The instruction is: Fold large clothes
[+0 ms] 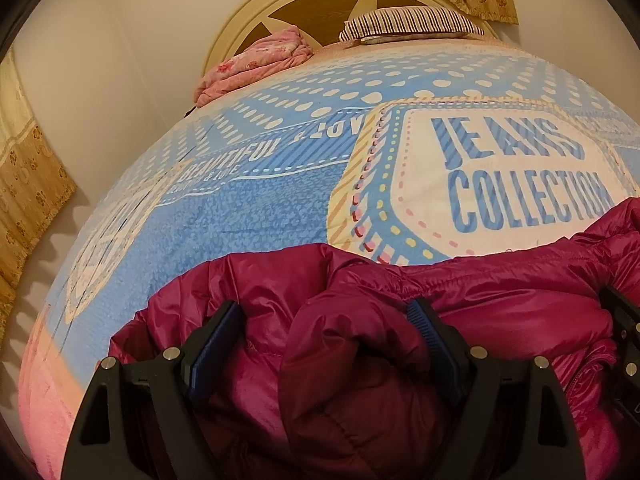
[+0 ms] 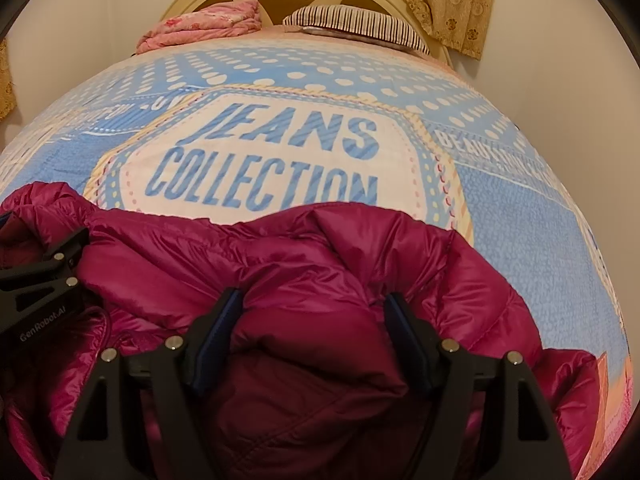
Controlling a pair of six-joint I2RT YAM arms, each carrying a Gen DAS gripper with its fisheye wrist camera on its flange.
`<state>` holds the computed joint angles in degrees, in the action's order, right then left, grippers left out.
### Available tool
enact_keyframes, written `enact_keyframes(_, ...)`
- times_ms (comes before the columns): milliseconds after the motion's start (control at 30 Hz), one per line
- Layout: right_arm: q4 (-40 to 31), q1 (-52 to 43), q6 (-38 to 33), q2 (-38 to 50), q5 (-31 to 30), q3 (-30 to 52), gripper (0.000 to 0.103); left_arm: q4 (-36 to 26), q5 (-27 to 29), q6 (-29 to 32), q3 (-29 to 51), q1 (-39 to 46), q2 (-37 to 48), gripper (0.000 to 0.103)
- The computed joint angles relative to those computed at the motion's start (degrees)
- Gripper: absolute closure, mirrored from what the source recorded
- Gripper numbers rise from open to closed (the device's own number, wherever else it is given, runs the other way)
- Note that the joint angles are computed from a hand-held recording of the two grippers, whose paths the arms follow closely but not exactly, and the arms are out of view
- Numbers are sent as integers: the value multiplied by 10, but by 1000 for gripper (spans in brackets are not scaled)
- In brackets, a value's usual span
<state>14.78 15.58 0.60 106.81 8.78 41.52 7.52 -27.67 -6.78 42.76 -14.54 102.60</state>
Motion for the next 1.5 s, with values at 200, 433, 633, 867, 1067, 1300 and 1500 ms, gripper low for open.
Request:
enact_keyframes(200, 1, 1, 0, 1, 1, 0, 28, -2, -25, 1, 3, -14, 4, 17)
enact_keyframes(433, 1, 4, -1, 3, 11, 1, 27, -1, -71, 11, 11, -35, 19, 17)
enact_keyframes(633, 0, 4, 0, 3, 10, 2, 27, 3, -65, 12, 8, -30, 16, 17)
enact_keyframes(867, 0, 4, -1, 5, 12, 3, 27, 4, -64, 10, 7, -31, 16, 17)
enact_keyframes(1067, -1, 8, 2, 5, 14, 4, 27, 2, -55, 5, 6, -29, 13, 17)
enact_keyframes(1300, -4, 5, 3, 6, 8, 7, 25, 3, -48, 5, 6, -25, 13, 17)
enact_keyframes(1500, -3, 3, 2, 7, 7, 6, 25, 3, -43, 4, 6, -23, 12, 17)
